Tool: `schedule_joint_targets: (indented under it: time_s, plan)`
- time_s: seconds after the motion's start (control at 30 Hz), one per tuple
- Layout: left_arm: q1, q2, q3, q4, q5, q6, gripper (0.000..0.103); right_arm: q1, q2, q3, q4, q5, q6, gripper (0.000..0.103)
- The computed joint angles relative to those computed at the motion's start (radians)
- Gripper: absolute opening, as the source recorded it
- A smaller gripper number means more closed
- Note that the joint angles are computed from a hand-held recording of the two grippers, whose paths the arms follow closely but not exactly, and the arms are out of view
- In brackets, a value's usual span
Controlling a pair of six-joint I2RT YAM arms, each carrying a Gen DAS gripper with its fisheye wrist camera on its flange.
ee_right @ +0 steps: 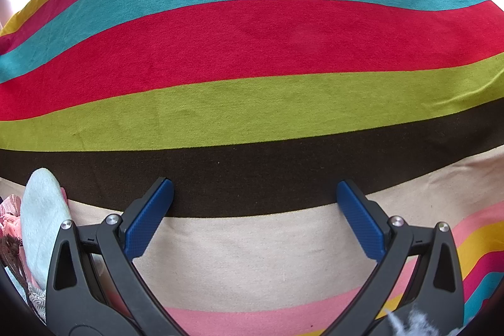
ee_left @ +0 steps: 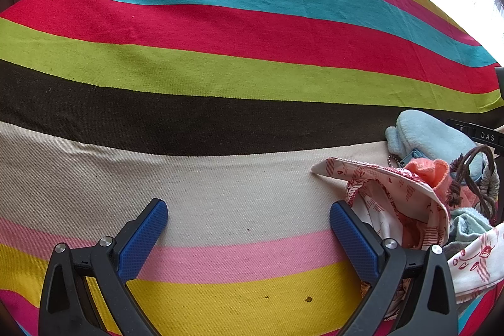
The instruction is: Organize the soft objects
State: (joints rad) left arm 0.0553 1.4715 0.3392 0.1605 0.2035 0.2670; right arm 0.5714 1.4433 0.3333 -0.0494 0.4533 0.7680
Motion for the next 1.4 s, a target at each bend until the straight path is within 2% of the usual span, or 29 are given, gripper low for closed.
schedule_joint_targets:
  time_s: [0.5,0.57,0.73,1.4]
  plan:
    - [0.004,0.001,-0.001,0.001,0.003,0.003,0.103,0.002,0.000,0.001,-0.002,0.002,0.002,0.103]
    - [-0.041,-0.044,-0.020,-0.017,-0.024,-0.035,0.103,-0.001,-0.003,-0.002,-0.001,0.000,-0.001,0.103]
    - [0.006,-0.100,-0.012,-0.088,0.004,0.005,0.103,0.004,-0.006,-0.004,-0.002,0.000,-0.001,0.103]
    - [0.019,-0.108,-0.010,-0.101,0.012,0.015,0.103,0.015,0.005,0.010,-0.011,0.004,0.010,0.103]
